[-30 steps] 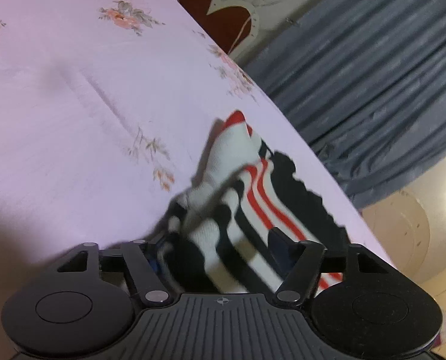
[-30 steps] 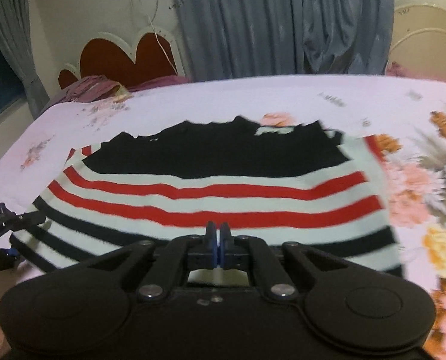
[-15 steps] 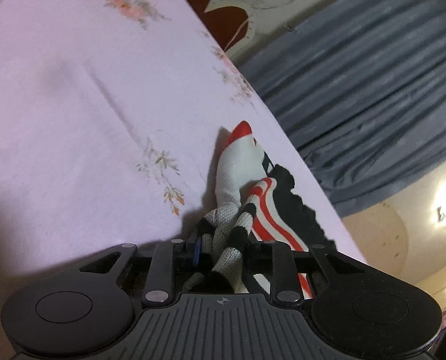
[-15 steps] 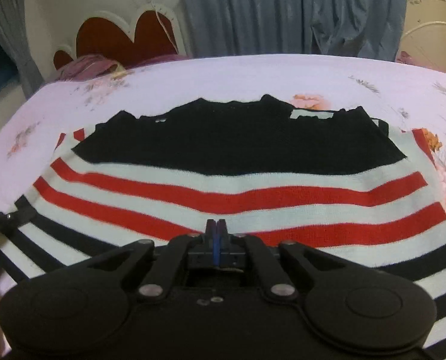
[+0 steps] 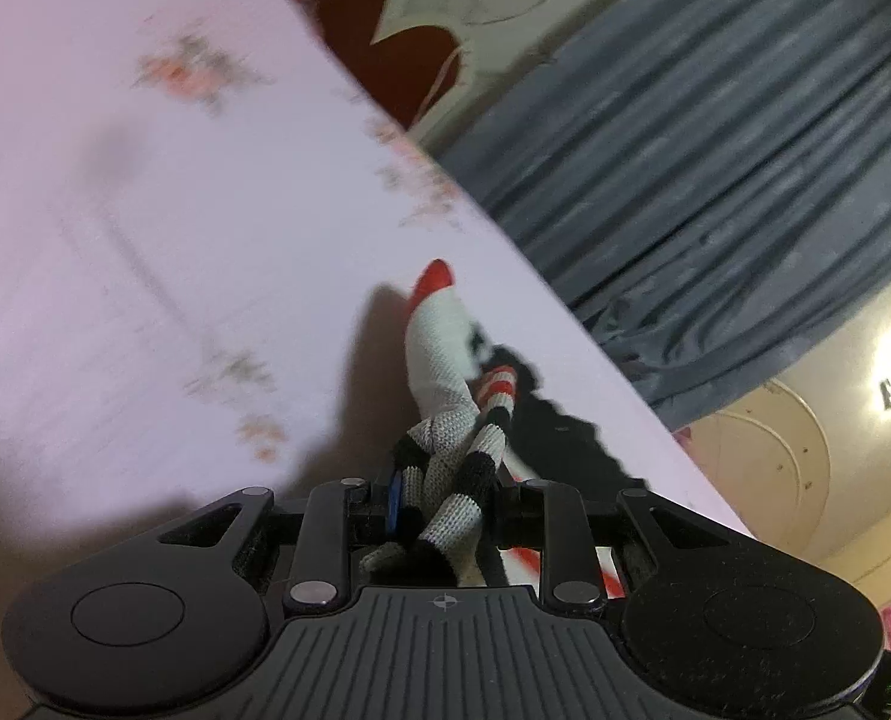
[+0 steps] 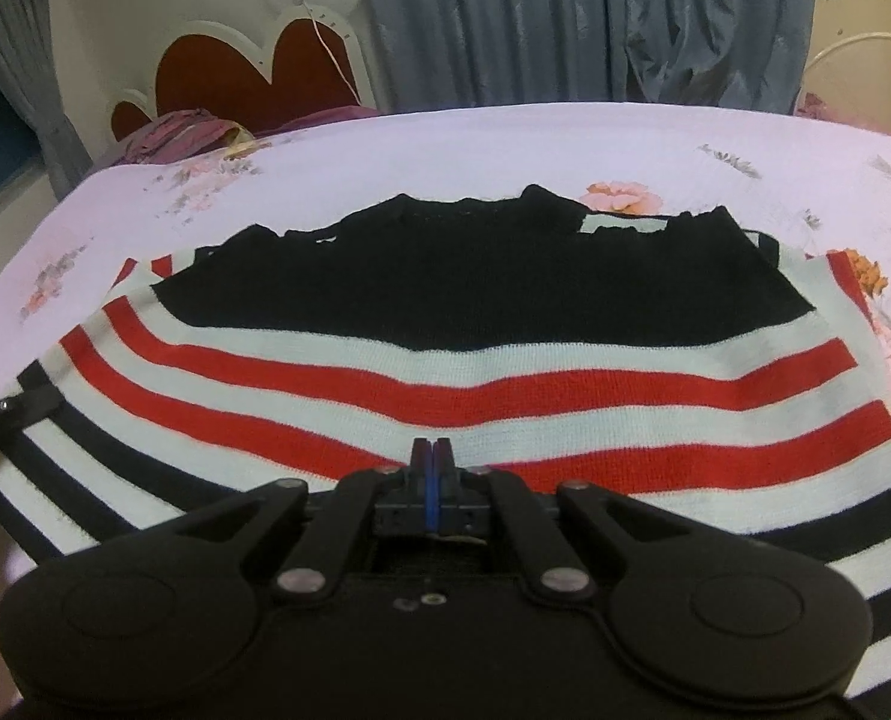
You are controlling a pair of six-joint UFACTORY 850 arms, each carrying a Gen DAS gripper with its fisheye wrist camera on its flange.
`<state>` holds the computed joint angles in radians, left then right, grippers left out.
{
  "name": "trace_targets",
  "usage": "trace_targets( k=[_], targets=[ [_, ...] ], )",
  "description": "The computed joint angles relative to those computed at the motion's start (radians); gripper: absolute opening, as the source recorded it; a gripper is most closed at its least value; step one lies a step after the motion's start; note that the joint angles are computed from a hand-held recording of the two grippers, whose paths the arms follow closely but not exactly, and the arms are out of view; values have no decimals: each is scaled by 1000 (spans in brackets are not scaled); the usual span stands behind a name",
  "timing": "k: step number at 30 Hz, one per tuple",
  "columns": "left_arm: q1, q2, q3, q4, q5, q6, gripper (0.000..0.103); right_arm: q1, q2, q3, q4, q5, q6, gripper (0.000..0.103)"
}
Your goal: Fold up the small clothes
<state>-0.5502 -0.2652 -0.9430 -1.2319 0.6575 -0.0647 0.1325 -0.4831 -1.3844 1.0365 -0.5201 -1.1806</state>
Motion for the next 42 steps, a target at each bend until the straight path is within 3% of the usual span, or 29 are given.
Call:
trace_targets(
  k=[2,3,7,11,15,17,18,19,20,21,23,24,26,28,30,31,32,33,36,42],
  targets=[
    [-23,-4,-51,-69,9,122,26,-19,-10,-20,10,-51,6,0],
    [-33,-16,-87,-98,9,181,26,-32,-9,-24,35,-70,-2,5],
    [-75,-110,-294,-223,-15,447,26,-114,-3,-32,146,-142,-42,7],
    [-116,-276,-577,-481,-62,860,26,-209,-17,-68,199,-183,-23,7],
    [-144,-507,-890,-804,-91,1279,26,-302,-46,-124,211,-222,41,7],
    [-153,-620,-1034,-987,-45,1488,27,-336,-67,-157,188,-264,80,8],
    [-158,-660,-1092,-1049,-26,1582,40,-353,-82,-178,174,-299,104,14],
    [-160,-667,-1111,-1076,-44,1634,66,-369,-91,-193,163,-332,121,19],
    [-161,-654,-1096,-1083,-81,1644,78,-381,-98,-203,154,-360,128,31],
    [-166,-627,-1065,-1048,-120,1614,86,-390,-102,-210,153,-381,132,50],
    [-178,-573,-1001,-925,-129,1497,86,-401,-103,-203,188,-416,119,65],
    [-179,-528,-939,-835,-143,1398,84,-403,-116,-217,197,-448,128,65],
    [-179,-432,-811,-674,-96,1214,81,-398,-140,-248,197,-515,161,64],
    [-176,-360,-710,-589,-4,1118,81,-380,-156,-267,186,-559,171,64],
    [-162,-309,-631,-603,59,1094,80,-355,-179,-293,161,-594,199,64],
    [-146,-288,-595,-626,67,1081,69,-341,-189,-303,150,-603,212,64],
    [-130,-290,-597,-662,65,1094,59,-331,-190,-302,142,-607,217,64],
    [-112,-279,-572,-703,46,1109,42,-316,-198,-312,125,-605,232,64],
    [-76,-267,-523,-815,5,1163,40,-278,-227,-343,65,-584,295,64],
    [-60,-275,-482,-807,-83,1107,40,-208,-260,-401,-60,-521,342,60]
  ],
)
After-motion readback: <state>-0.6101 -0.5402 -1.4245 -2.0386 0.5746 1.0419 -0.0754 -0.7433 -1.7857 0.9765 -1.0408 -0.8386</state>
